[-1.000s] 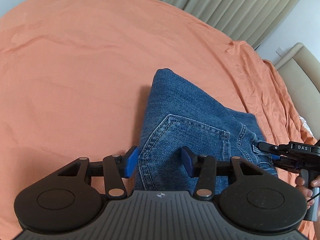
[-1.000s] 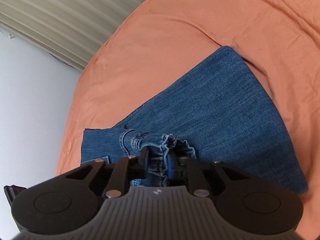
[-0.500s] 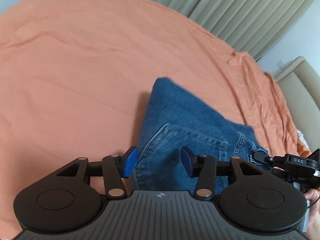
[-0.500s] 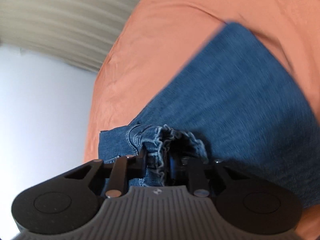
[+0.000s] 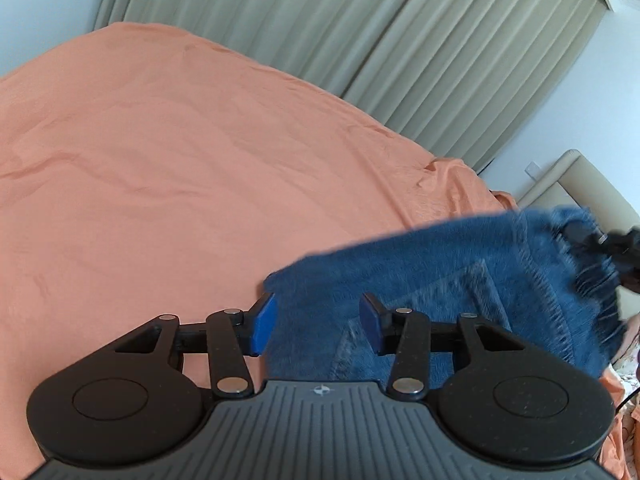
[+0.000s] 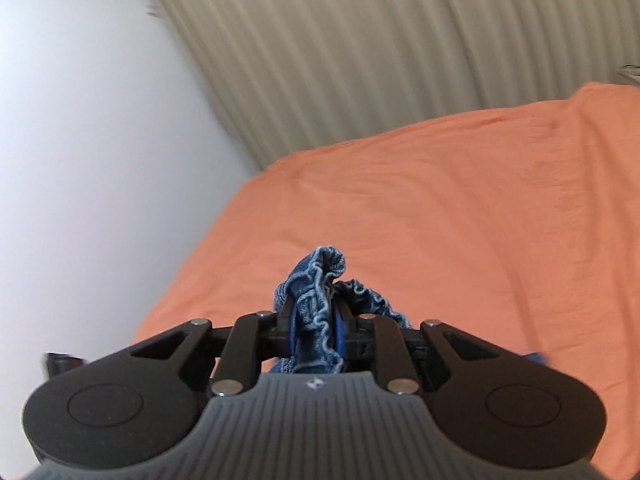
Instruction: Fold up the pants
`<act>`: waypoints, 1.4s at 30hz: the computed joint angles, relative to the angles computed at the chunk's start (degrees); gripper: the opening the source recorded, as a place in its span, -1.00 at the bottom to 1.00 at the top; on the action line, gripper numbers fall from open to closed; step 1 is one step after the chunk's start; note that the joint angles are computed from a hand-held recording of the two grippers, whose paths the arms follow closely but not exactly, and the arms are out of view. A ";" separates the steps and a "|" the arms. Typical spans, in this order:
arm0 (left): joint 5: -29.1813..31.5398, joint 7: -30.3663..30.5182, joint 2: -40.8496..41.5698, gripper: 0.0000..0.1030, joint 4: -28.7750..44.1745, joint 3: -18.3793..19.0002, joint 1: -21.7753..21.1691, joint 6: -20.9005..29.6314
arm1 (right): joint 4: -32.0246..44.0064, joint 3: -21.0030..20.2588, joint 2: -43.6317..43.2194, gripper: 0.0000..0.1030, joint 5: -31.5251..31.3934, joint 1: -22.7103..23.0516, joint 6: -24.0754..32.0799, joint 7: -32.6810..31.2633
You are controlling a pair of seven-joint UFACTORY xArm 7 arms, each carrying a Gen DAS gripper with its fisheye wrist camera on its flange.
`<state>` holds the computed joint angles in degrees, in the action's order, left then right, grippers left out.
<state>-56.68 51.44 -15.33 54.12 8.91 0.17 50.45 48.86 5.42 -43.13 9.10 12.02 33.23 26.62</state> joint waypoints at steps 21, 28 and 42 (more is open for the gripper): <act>9.80 -1.63 17.07 -0.55 4.70 -10.80 -3.19 -17.88 | -21.45 -12.79 8.44 -0.71 13.83 0.97 -12.28 -10.03; 10.65 -0.76 8.85 -0.36 -0.36 -9.29 -3.57 -17.68 | -24.75 0.07 -1.71 -0.42 1.52 -8.03 -10.74 -1.74; 25.65 -1.36 -24.21 0.08 -19.17 0.38 -3.84 1.43 | -47.55 12.03 -50.71 0.14 2.69 -3.93 4.60 38.75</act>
